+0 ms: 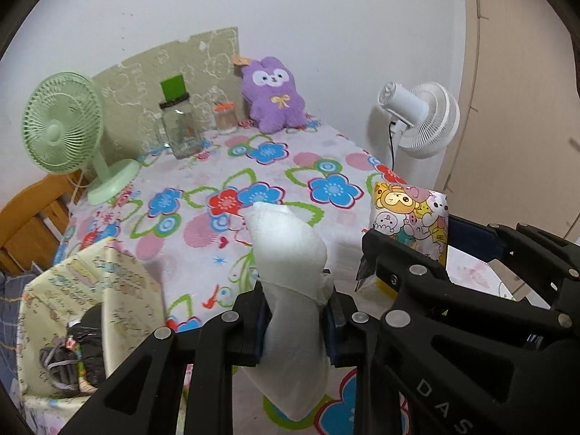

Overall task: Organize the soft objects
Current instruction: 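Carry the white pad and tissue box toward the yellow box with both tools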

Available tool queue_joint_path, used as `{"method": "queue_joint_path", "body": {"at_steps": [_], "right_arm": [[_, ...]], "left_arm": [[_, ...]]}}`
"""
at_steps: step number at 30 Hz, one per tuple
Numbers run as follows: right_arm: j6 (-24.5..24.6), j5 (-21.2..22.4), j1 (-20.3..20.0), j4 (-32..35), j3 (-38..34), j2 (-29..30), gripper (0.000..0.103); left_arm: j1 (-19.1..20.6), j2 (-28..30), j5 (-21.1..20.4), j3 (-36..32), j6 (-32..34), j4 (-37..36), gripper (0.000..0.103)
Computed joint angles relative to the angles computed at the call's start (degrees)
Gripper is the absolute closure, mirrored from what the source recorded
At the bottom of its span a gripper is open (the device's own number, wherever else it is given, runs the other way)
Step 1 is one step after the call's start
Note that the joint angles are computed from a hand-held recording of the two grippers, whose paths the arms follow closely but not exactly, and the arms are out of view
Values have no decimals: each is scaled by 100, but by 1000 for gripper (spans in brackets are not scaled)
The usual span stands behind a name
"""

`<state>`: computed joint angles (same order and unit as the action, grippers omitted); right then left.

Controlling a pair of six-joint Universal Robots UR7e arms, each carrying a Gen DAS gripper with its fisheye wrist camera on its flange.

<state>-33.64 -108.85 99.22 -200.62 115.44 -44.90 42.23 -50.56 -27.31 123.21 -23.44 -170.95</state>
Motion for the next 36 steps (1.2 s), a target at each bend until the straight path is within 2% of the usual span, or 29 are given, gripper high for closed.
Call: {"method": "queue_joint_path", "body": {"at_steps": [16, 26, 36], "right_arm": [[-176, 92, 435, -262, 420, -337, 51], [-153, 119, 703, -330, 521, -387, 51], [-142, 127, 969, -246, 325, -123, 51]], "left_arm": [[-525, -704, 515, 509, -857, 703, 79], [-631, -1057, 593, 764, -816, 592, 79], [-611, -1593, 793, 1028, -1109, 1083, 79]]}}
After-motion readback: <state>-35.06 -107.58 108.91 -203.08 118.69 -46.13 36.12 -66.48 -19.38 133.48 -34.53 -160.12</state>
